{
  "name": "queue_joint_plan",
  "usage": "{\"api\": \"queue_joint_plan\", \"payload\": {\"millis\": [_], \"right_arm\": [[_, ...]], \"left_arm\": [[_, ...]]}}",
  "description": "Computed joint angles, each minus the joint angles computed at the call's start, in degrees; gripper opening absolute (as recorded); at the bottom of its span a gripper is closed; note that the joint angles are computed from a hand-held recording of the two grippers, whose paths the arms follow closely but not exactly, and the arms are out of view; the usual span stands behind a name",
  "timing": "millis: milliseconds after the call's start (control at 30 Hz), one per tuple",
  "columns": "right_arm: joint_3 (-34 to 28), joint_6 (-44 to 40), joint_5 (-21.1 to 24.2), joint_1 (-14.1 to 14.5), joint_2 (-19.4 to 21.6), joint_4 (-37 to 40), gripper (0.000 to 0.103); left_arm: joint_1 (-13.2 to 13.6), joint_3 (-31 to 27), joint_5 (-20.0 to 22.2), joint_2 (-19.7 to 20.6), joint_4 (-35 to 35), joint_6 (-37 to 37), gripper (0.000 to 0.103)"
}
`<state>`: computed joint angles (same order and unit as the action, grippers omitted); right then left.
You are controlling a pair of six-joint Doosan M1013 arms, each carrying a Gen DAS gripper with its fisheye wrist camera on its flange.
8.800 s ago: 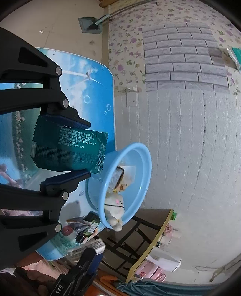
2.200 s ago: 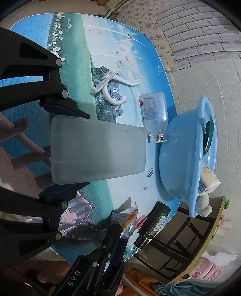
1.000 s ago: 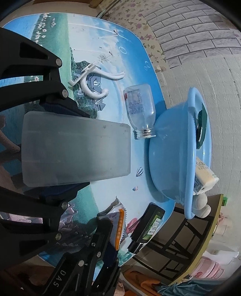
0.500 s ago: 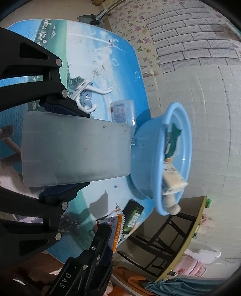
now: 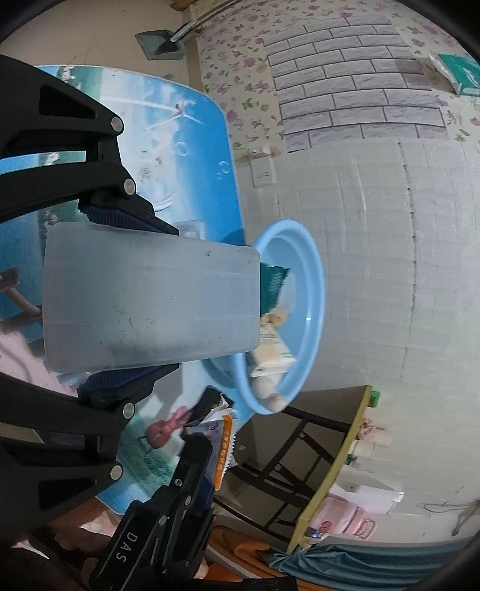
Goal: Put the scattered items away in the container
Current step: 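Carry the plastic box and wrapper to the basin with both grippers, then release the plastic box and wrapper into the basin, opening both grippers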
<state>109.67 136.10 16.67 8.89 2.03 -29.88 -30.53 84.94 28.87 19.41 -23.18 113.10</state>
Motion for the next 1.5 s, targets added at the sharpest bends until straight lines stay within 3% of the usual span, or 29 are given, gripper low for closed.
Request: {"api": "queue_joint_plan", "payload": {"millis": [467, 767, 1000, 1133, 1233, 1300, 1400, 1467, 1500], "right_arm": [[-3.4, -3.4, -4.0, -2.9, 1.6, 2.6, 0.029], [-7.2, -14.0, -4.6, -5.9, 5.0, 12.2, 0.029], [-10.4, -27.4, -4.6, -8.2, 7.7, 25.9, 0.029], [-12.3, -35.6, -3.7, -9.1, 9.2, 34.5, 0.029], [-13.0, -40.1, -2.0, -9.3, 9.9, 38.2, 0.030], [-13.6, -37.9, 0.2, -9.1, 10.4, 36.1, 0.030], [-12.2, -29.4, -0.7, -8.3, 9.6, 29.1, 0.032], [-11.0, -26.0, -1.9, -7.8, 8.8, 25.7, 0.040], [-10.4, -21.4, -2.2, -7.2, 8.4, 20.5, 0.045]], "left_arm": [[-0.5, -8.0, 0.1, 4.0, -0.1, -0.1, 0.061], [-1.1, -15.4, 3.7, 9.2, 2.3, -1.9, 0.061], [-1.9, -23.0, 7.8, 13.9, 6.8, -4.7, 0.062], [-1.9, -25.7, 10.5, 15.6, 9.8, -7.0, 0.069], [-1.5, -24.9, 9.9, 14.9, 10.6, -7.8, 0.078], [-1.3, -23.5, 9.0, 13.9, 11.5, -8.4, 0.085], [-0.7, -19.8, 6.1, 11.8, 12.1, -8.4, 0.087], [-0.1, -17.0, 4.5, 10.4, 12.7, -9.7, 0.087], [0.2, -16.2, 4.3, 9.9, 12.2, -9.9, 0.087]]}}
